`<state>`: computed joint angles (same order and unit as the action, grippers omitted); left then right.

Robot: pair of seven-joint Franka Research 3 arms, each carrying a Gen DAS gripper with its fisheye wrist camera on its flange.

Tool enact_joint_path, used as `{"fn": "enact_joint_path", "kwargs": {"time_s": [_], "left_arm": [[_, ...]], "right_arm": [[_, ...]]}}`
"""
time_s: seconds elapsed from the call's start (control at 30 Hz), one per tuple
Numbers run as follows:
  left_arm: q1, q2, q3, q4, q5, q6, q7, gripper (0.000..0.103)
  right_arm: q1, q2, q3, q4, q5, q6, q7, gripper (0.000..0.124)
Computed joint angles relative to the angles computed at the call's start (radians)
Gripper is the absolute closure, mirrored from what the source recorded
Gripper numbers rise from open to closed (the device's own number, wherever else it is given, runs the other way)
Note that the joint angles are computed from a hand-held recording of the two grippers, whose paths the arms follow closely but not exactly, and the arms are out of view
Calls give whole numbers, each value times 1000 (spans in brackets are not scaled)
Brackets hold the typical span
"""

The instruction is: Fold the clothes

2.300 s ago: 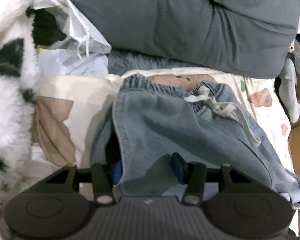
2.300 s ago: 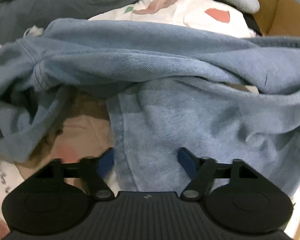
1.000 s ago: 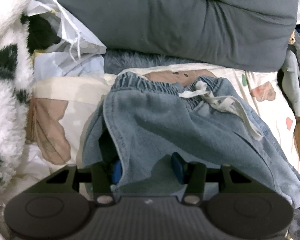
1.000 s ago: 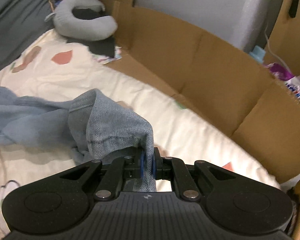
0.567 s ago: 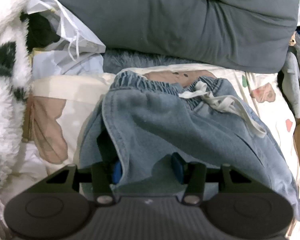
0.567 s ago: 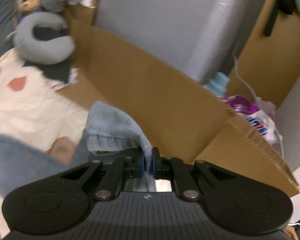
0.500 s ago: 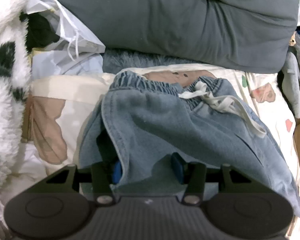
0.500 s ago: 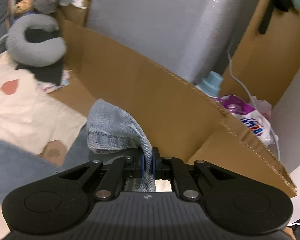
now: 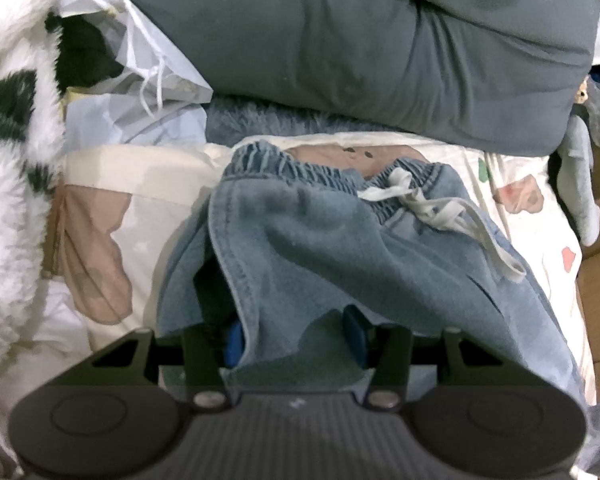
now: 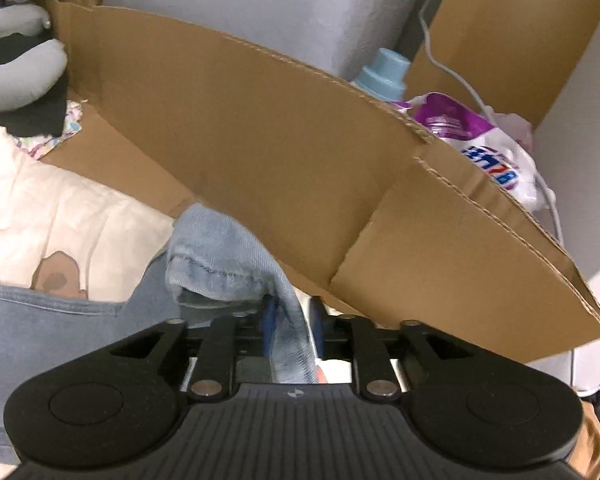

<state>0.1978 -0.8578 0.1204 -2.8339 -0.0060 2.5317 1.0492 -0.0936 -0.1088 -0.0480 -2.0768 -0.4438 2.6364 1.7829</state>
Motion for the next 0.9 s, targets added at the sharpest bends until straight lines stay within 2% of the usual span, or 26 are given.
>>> {"fn": "enact_joint_path", "kwargs": {"time_s": [0.03,0.07,0.2,0.43,0.5,0.53,0.57,0.67,0.73,0.8,0.87,0.9], "left_arm": [[-1,-4,3,-2,-2,1,2,50],[-1,-12,6,-6,-6,0,2,50],[-2,-59,13,-30,-19,-13,2,50],[4,-117,34,-63,-35,-26,9,52],[-2,-119,46,-64,-44,-21,24,69],[-5,-119,50,-62,-47,-21,33,82],[-6,-121,50,-61,-49,-21,39,91],[-15,-127,55,-57,-58,-10,62,96],[-8,-130,44,-48,-53,-24,65,95],[16,-127,19,-34,-34,-64,49,86],[38,-134,-1,-29,-10,-99,27,67],[42,-143,1,-35,-5,-104,22,62]], "right_arm": [[0,-11,1,-9,-5,5,9,79],[1,-22,2,-18,1,11,9,78],[15,-79,8,-67,91,28,-41,78],[95,-203,36,-203,346,57,-195,77],[125,-236,42,-240,419,59,-227,77],[140,-251,46,-256,452,57,-243,77],[156,-267,50,-272,484,56,-257,77],[198,-307,65,-313,558,46,-291,77],[227,-327,74,-334,600,34,-311,77],[257,-340,80,-347,640,22,-332,77],[285,-348,87,-359,672,17,-354,77],[299,-348,85,-362,688,14,-368,77]]}}
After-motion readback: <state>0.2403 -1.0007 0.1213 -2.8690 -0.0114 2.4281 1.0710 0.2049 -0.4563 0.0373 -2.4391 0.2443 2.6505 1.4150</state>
